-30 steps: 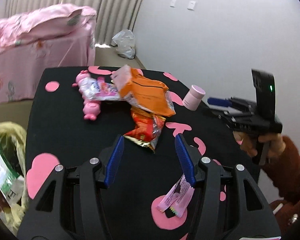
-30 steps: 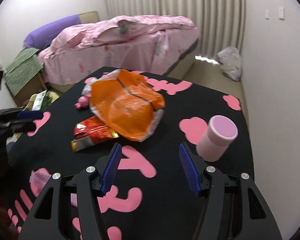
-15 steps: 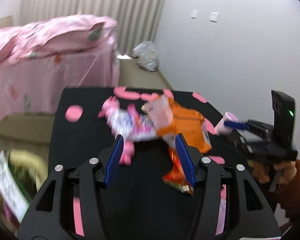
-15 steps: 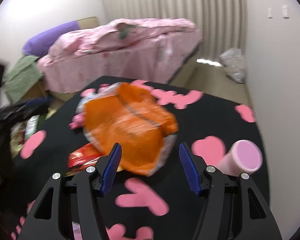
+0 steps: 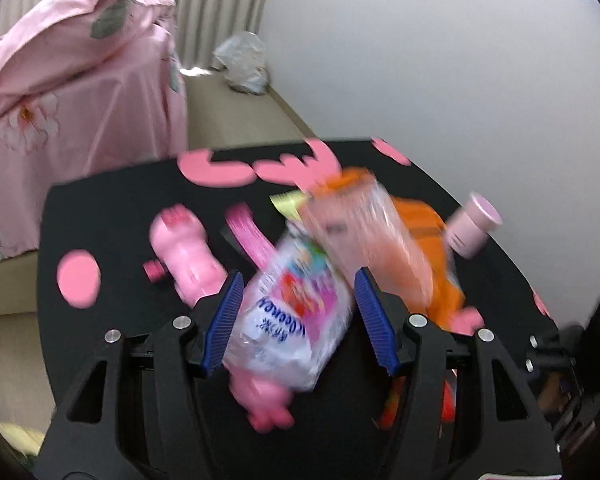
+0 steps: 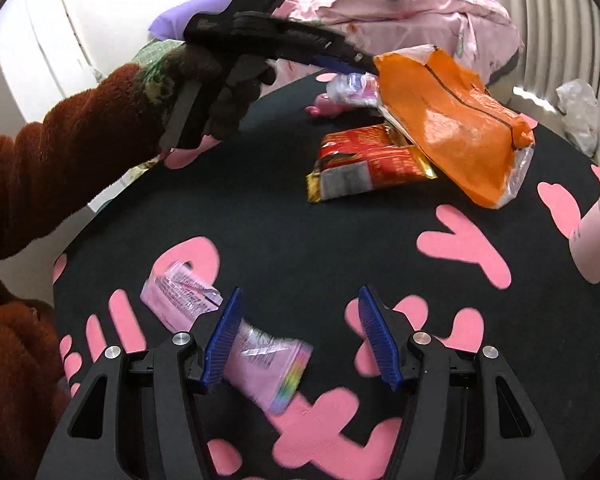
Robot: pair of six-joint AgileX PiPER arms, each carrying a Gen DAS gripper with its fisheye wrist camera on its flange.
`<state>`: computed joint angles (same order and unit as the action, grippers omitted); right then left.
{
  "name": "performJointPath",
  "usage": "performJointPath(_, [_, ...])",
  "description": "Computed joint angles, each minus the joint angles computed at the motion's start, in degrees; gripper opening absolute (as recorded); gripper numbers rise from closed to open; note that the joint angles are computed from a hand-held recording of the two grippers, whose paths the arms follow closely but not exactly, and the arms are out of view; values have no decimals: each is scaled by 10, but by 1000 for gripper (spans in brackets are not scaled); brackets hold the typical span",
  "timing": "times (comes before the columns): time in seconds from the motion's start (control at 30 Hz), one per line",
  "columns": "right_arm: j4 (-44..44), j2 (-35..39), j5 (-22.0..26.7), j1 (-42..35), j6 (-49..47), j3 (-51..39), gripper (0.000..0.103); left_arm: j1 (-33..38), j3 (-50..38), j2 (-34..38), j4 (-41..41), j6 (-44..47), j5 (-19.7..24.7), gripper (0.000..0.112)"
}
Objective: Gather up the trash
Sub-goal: 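Grasp the pink-and-white candy wrapper with the left tool while the right tool grasps a pink stick wrapper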
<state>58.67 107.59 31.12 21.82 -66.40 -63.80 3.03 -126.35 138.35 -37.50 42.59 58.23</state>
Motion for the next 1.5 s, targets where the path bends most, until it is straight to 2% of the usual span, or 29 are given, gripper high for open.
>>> performJointPath(0.07, [19,-5,12,-4,-10,10,57,-3,112,-58,-14,51,-40,55])
performJointPath(0.13, [29,-12,14,-5,-15,21,57,-2,192,-101,-35,100,-44,55])
performJointPath(0.23, [34,-28,0,-2,-23,42,57,2,257,-135,-60,135,-34,55])
performJointPath(0.37, [39,-39,-43,15,-29,61,57,8,329,-178,-105,174,-64,55])
performJointPath(0.43, [24,-40,-64,24,-1,63,57,4,339,-186,-104,147,-101,55])
performJointPath(0.47, [20,-41,-72,28,11,65,57,-5,335,-183,-77,102,-125,55])
performJointPath(0.6, [-50,-48,-86,41,69,64,57,-39,298,-154,38,-51,-156,55])
performJointPath(0.63, [-65,-51,-83,42,77,64,57,-40,294,-150,44,-60,-153,51])
performJointPath(0.67, [-76,-55,-80,40,87,66,57,-44,294,-149,53,-70,-151,39])
performJointPath(0.7, [-67,-59,-76,36,81,70,57,-51,302,-153,74,-85,-160,35])
performJointPath(0.73, [-36,-68,-70,28,53,80,57,-55,317,-163,85,-89,-175,30])
performJointPath(0.87, [43,-95,-38,2,-30,99,57,-48,376,-201,62,-64,-182,24])
performJointPath(0.97, [46,-102,-9,-2,-50,101,57,-37,456,-257,56,-51,-211,23])
performJointPath(1.07, [23,-93,-11,18,-45,94,57,-24,519,-303,47,-46,-238,24])
performJointPath(1.2, [11,-80,-33,53,-47,89,55,9,577,-339,-6,-10,-225,24])
performJointPath(1.23, [1,-77,-35,60,-39,85,54,16,588,-345,-16,0,-222,24])
performJointPath(1.3, [-17,-73,-27,64,-25,78,45,27,615,-361,-35,19,-222,24])
performJointPath(1.37, [-54,-66,-17,68,9,67,26,40,641,-377,-59,44,-223,27])
performJointPath(1.43, [-54,-76,-56,76,16,79,20,49,653,-386,-73,55,-222,32])
performJointPath(1.5, [12,-98,-79,65,-35,100,19,55,659,-391,-87,63,-223,36])
